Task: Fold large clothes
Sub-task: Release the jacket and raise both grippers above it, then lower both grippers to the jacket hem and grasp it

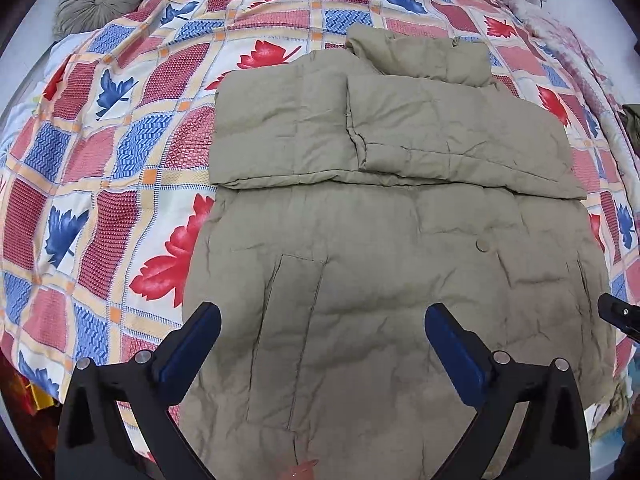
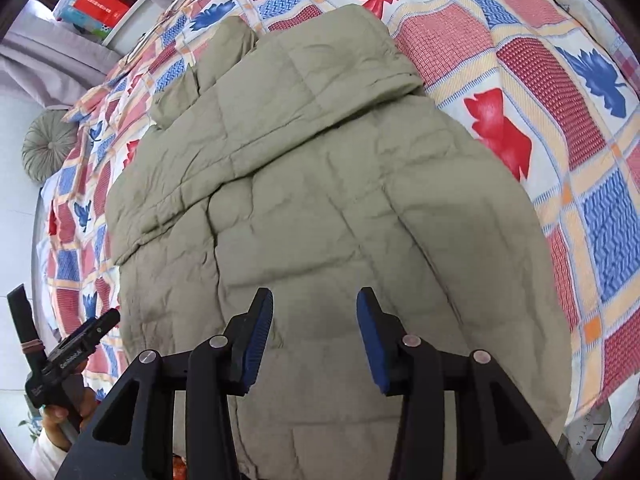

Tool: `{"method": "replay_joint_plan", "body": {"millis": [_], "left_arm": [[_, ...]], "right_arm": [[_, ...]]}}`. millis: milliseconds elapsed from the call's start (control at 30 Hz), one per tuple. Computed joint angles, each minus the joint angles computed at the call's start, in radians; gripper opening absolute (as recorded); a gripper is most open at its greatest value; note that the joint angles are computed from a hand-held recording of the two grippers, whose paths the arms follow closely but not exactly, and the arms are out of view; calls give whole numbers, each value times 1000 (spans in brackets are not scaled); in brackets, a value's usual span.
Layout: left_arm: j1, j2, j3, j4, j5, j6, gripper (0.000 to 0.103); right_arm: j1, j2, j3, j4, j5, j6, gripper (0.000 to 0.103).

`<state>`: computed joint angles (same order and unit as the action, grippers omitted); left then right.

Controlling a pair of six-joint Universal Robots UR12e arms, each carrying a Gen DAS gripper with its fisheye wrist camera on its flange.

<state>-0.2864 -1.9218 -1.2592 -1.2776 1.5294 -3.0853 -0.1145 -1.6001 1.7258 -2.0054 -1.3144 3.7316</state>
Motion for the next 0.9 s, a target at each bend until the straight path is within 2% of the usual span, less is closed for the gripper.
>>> {"method": "replay_joint_plan", "body": {"millis": [200,300,500,533,567,733,833,900], "left_arm": [[13,21,-5,-43,0,-33,102],[19,42,-8,-95,-12,-35,102],[32,69,-26,-140,-17,-43,102],[35,72,-27,-147,-20,-46,102],[36,77,-30,-153,-20,-46,102],[43,97,-46,-175,-18,-21,102],[52,107,-59,-199,-27,2,102],[61,116,-73,-214,-40,16,102]], "right_arm": [[10,-22,3,30,23,31,57],[9,-40,13,26,42,50,66],[8,-71,21,51,57,85,67],[5,-77,24,55,67,95,72],[3,-83,29,53,77,105,83],[-2,-109,47,48,112,144,84],[-7,-124,64,35,143,169,90],[-11,-132,75,34,157,184,90]]}}
